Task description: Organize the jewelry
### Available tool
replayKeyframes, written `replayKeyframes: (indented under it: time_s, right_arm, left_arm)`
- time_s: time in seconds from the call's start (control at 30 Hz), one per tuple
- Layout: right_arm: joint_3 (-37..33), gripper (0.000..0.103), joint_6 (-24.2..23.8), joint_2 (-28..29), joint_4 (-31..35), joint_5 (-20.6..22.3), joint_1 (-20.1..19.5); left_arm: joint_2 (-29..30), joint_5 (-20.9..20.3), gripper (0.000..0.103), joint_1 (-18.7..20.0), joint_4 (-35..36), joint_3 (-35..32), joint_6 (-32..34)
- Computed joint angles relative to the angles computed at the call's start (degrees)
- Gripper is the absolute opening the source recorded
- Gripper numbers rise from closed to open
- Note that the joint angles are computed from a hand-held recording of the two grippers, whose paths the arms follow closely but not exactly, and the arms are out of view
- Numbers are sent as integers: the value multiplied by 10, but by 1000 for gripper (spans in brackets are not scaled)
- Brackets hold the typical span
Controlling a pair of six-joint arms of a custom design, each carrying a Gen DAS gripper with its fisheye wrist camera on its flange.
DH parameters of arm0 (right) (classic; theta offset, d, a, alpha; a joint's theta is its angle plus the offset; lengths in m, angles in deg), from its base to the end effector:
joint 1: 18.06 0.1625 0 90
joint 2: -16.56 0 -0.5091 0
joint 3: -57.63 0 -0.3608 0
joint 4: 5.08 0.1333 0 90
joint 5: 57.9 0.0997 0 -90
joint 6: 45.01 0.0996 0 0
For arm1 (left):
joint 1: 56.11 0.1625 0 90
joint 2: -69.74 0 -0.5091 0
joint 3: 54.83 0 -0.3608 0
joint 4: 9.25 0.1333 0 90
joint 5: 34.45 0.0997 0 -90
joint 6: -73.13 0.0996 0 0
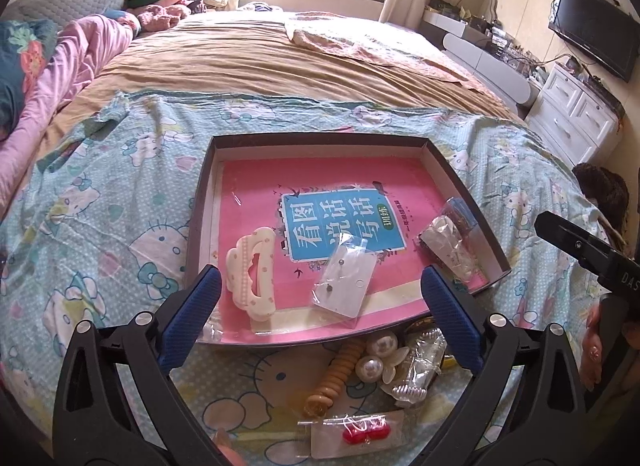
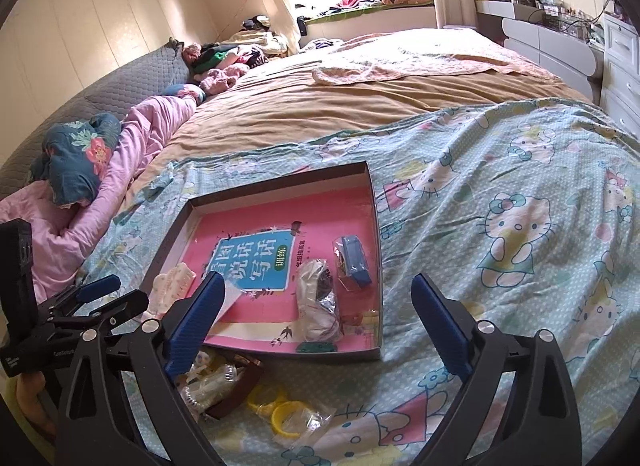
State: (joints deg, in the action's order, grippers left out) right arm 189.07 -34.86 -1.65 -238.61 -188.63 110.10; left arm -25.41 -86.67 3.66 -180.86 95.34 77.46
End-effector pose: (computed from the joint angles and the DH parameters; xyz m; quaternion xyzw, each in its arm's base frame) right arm 0.3413 -0.3238 -0.0248 0.1307 -0.9000 0.3610 0.2062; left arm 0.0241 -0.3445 0.3482 0.2024 0.9013 -0.2827 0.2583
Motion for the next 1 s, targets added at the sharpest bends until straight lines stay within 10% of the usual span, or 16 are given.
replayKeyframes:
  time_s: [1.0]
  right_arm:
    - [4, 97, 1, -11, 28, -20, 76]
  left_arm:
    - [-166, 56, 93, -91, 141, 15, -63]
